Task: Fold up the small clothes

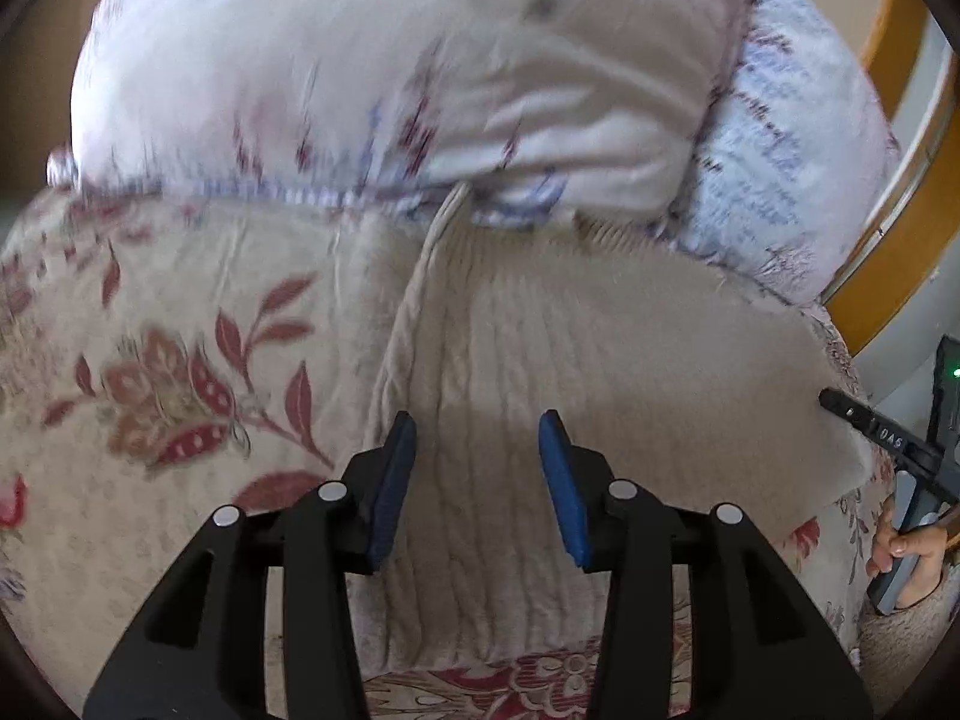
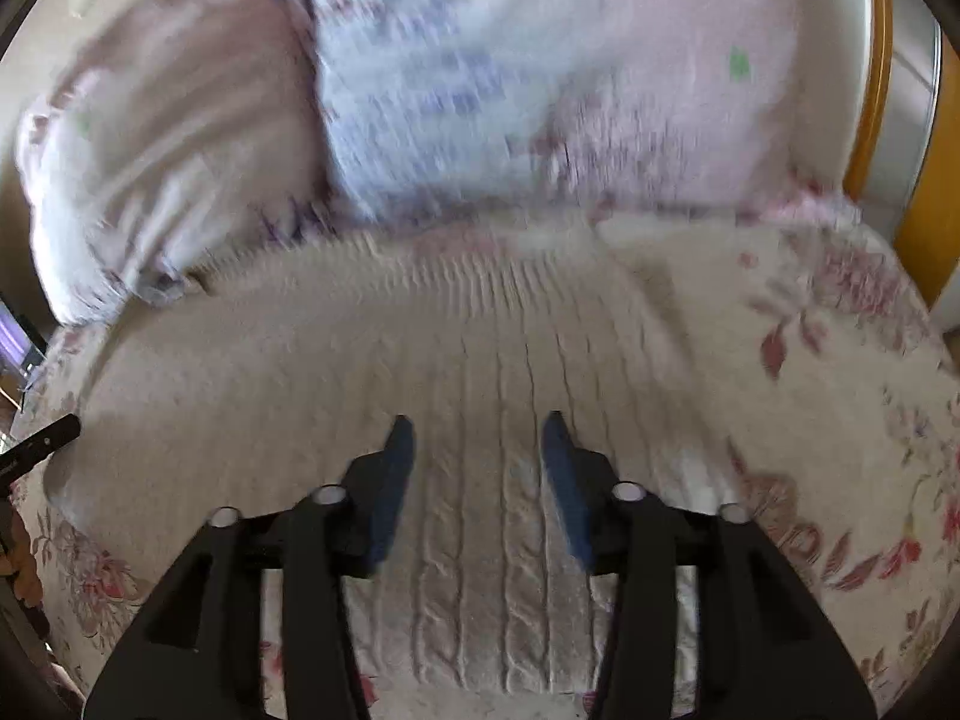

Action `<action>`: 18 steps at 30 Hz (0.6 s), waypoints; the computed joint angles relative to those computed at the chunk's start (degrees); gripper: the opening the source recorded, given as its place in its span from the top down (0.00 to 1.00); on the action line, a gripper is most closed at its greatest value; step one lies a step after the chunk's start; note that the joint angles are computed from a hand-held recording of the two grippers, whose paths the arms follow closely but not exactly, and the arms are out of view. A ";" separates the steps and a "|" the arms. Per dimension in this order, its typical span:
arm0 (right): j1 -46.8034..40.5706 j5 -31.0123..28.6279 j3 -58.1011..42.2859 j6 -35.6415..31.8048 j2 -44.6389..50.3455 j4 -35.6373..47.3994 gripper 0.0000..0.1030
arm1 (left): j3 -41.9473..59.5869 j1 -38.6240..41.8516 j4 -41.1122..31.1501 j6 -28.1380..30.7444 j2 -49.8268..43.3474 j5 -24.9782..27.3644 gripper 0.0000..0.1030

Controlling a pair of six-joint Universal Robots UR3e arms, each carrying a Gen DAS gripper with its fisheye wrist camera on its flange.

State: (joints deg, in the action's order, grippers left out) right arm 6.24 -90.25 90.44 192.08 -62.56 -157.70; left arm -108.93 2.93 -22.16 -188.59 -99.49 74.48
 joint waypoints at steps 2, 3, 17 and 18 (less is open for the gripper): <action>-0.62 1.35 3.55 0.23 -0.40 -4.29 0.45 | -2.40 1.47 2.09 0.04 0.45 -2.38 0.61; -0.40 0.97 4.57 -0.34 -0.69 -5.20 0.45 | -2.61 1.52 1.98 0.37 0.67 -2.54 0.61; 2.93 -0.43 3.87 -1.33 -0.62 -6.54 0.23 | -4.50 14.74 0.02 -7.24 1.23 -18.56 0.45; 3.44 -0.95 3.46 -1.36 -0.23 -6.77 0.23 | -4.11 15.16 -0.42 -7.50 0.52 -19.24 0.45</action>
State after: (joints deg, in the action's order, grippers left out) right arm 9.68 -91.20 93.90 190.72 -62.79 -164.47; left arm -113.04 18.10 -22.57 -196.09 -98.98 55.24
